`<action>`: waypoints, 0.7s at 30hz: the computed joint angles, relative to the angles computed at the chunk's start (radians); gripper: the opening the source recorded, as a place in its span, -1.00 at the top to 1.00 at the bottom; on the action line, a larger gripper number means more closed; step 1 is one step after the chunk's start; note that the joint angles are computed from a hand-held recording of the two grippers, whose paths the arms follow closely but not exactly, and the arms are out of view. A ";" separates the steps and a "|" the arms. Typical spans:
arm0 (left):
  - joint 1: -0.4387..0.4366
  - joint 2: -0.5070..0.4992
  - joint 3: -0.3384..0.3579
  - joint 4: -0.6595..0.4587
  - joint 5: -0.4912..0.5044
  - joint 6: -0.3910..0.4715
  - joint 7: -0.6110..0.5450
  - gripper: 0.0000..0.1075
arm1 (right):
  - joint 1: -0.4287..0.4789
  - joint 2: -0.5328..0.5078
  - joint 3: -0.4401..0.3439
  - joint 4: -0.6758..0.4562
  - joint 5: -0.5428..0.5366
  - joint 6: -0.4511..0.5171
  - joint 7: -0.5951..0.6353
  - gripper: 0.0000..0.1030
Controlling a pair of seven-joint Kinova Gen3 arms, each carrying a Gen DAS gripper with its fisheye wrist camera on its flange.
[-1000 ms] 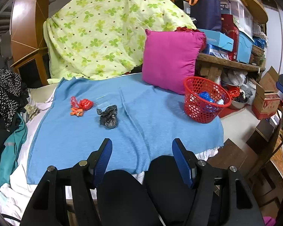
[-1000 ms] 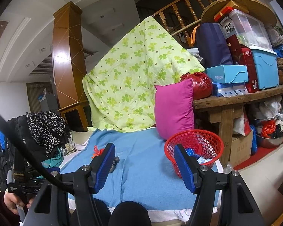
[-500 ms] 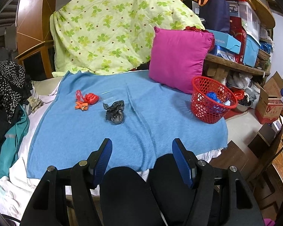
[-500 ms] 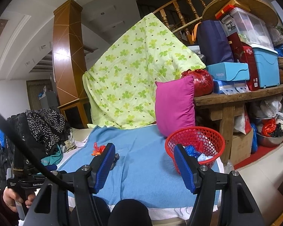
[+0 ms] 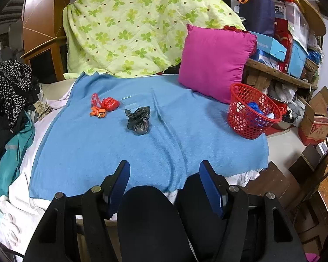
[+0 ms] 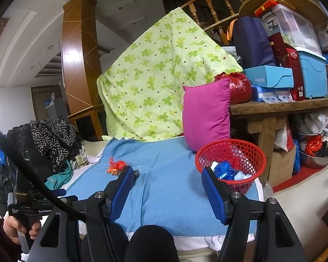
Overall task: Collect trash
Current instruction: 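Move both open tools toward the black bag and orange bundle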
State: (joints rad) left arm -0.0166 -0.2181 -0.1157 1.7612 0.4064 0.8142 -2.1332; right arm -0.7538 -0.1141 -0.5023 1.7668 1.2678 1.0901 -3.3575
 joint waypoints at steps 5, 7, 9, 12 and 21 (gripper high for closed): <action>-0.006 0.002 -0.012 0.003 0.007 -0.006 -0.003 -0.24 | -0.003 0.012 0.009 -0.008 -0.007 -0.014 0.015 -0.33; -0.010 0.005 -0.018 0.003 0.013 -0.006 -0.008 -0.24 | -0.006 0.017 0.011 -0.010 -0.009 -0.017 0.019 -0.33; -0.017 0.010 -0.020 0.004 0.014 -0.008 -0.007 -0.24 | -0.010 0.024 0.016 -0.012 -0.013 -0.021 0.024 -0.33; -0.027 0.019 -0.023 0.004 0.017 -0.009 -0.006 -0.24 | -0.011 0.030 0.030 -0.016 -0.026 -0.041 0.039 -0.33; -0.059 0.046 -0.028 0.009 0.033 -0.006 -0.008 -0.24 | -0.025 0.070 0.061 -0.044 -0.057 -0.079 0.081 -0.33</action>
State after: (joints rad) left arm -0.0761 -0.1726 -0.1434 1.7707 0.4394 0.8078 -2.1416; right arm -0.7787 -0.0437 -0.4408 1.7231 1.2104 1.0112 -3.2765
